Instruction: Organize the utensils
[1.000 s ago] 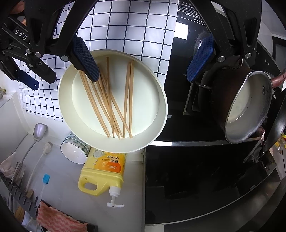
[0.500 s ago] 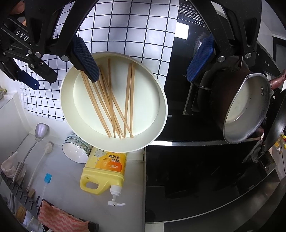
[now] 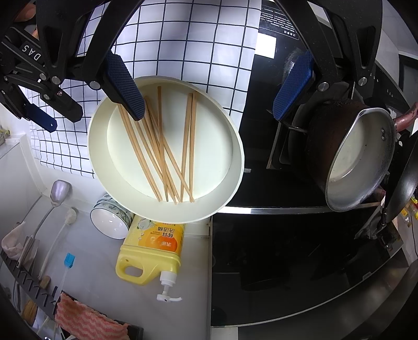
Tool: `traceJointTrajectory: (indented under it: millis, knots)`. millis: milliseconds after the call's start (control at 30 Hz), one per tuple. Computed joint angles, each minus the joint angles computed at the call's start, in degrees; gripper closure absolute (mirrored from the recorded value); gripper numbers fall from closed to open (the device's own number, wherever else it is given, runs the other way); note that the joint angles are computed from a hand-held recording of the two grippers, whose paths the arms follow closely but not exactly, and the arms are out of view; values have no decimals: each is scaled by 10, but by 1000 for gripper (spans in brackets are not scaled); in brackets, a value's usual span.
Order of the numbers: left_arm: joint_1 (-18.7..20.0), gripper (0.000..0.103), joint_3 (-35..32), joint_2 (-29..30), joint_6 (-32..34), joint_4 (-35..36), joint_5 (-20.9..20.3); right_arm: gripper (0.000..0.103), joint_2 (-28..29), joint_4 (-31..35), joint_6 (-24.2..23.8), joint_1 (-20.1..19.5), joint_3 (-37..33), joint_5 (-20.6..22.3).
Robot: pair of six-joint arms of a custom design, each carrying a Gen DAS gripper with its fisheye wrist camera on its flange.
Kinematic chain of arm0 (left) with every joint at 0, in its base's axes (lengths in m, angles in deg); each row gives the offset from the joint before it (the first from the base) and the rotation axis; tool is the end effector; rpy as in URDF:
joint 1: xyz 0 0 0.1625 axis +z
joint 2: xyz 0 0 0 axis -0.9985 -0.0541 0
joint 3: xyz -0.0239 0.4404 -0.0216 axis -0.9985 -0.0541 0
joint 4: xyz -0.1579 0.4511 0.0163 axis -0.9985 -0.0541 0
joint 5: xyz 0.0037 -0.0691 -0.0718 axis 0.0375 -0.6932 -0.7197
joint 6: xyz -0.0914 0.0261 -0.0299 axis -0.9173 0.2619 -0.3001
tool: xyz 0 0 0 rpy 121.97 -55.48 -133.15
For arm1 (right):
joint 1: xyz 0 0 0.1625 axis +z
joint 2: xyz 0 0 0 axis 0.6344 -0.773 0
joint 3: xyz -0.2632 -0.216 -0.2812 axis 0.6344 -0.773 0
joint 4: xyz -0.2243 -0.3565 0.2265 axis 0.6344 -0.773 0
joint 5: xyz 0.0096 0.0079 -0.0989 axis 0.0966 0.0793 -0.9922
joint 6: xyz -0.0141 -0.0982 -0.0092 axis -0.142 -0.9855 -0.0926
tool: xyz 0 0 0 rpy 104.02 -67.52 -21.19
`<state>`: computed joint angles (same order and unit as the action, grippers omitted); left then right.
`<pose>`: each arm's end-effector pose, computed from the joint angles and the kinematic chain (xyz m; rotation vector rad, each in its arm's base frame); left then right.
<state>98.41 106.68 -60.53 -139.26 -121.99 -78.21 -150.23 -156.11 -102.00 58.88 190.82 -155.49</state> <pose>-0.5012 -0.2999 0.0897 -0.3824 2.0892 -0.8885 0.1621 -0.4002 0.4290 1.0305 -2.5449 0.3154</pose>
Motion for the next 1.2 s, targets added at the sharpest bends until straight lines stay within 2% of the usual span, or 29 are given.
traceJointTrajectory:
  millis: [633,1200]
  knots:
    - [5,6,-2,0,-10,12,-18,32,-3,2,1,-1,1,-1]
    - [4,6,-6,5,1,6,-17,32,-1,4,5,1,1,-6]
